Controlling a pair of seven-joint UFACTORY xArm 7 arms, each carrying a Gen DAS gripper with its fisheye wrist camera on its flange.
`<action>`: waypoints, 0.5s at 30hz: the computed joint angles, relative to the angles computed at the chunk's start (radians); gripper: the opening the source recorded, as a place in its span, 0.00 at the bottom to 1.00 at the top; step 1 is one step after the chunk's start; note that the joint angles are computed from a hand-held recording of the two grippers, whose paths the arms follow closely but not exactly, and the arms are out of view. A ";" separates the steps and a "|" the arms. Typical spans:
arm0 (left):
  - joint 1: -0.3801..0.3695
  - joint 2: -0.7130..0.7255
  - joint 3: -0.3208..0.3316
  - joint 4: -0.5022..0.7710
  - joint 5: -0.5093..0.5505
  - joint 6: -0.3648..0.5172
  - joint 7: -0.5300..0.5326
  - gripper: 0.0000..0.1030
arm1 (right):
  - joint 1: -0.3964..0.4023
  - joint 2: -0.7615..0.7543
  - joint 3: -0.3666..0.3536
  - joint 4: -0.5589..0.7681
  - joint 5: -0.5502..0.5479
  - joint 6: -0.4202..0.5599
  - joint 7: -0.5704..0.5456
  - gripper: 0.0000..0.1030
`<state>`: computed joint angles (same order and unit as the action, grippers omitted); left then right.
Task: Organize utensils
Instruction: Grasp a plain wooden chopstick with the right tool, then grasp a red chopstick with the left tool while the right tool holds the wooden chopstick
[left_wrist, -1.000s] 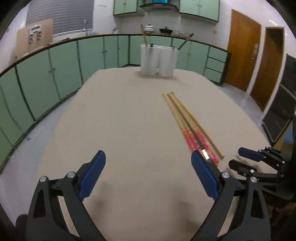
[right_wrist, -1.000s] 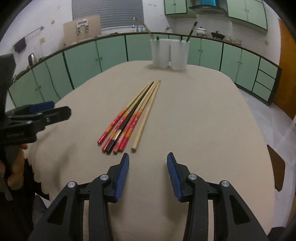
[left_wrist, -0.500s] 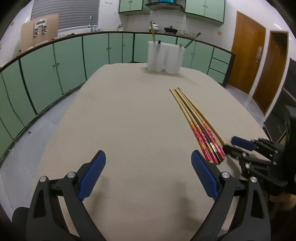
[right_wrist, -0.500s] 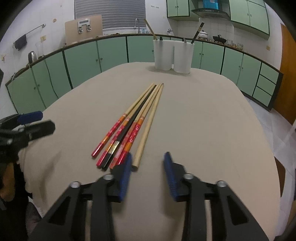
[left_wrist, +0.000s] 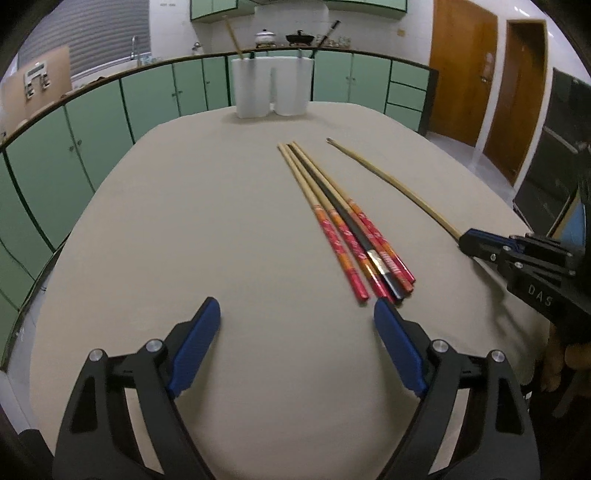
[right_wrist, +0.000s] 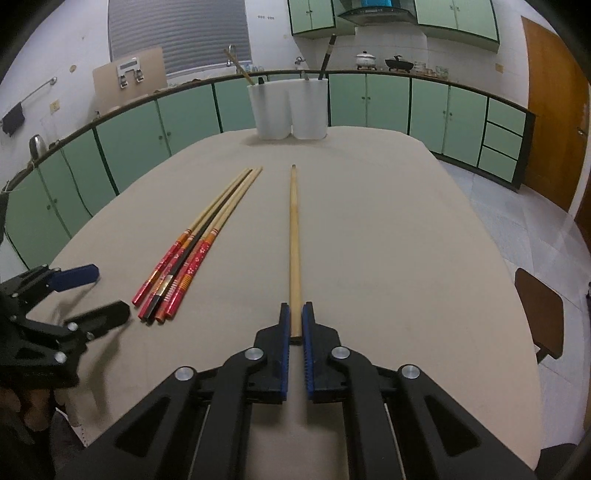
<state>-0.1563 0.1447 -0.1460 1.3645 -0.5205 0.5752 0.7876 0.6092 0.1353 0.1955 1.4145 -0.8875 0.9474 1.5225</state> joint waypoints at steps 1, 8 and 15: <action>-0.004 0.001 -0.001 -0.001 0.010 -0.004 -0.004 0.81 | 0.000 0.001 0.000 0.001 -0.001 0.000 0.001 0.07; -0.023 0.015 -0.004 0.004 0.052 -0.043 -0.061 0.82 | -0.002 -0.001 -0.001 -0.003 -0.005 -0.009 0.008 0.07; -0.030 0.027 -0.013 0.007 0.082 -0.103 -0.132 0.46 | 0.008 0.009 0.001 0.008 -0.018 0.021 0.027 0.07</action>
<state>-0.1867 0.1718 -0.1591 1.3713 -0.4381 0.4717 0.6555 0.6173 0.1445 0.1967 1.4225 -0.9058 0.9687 1.5496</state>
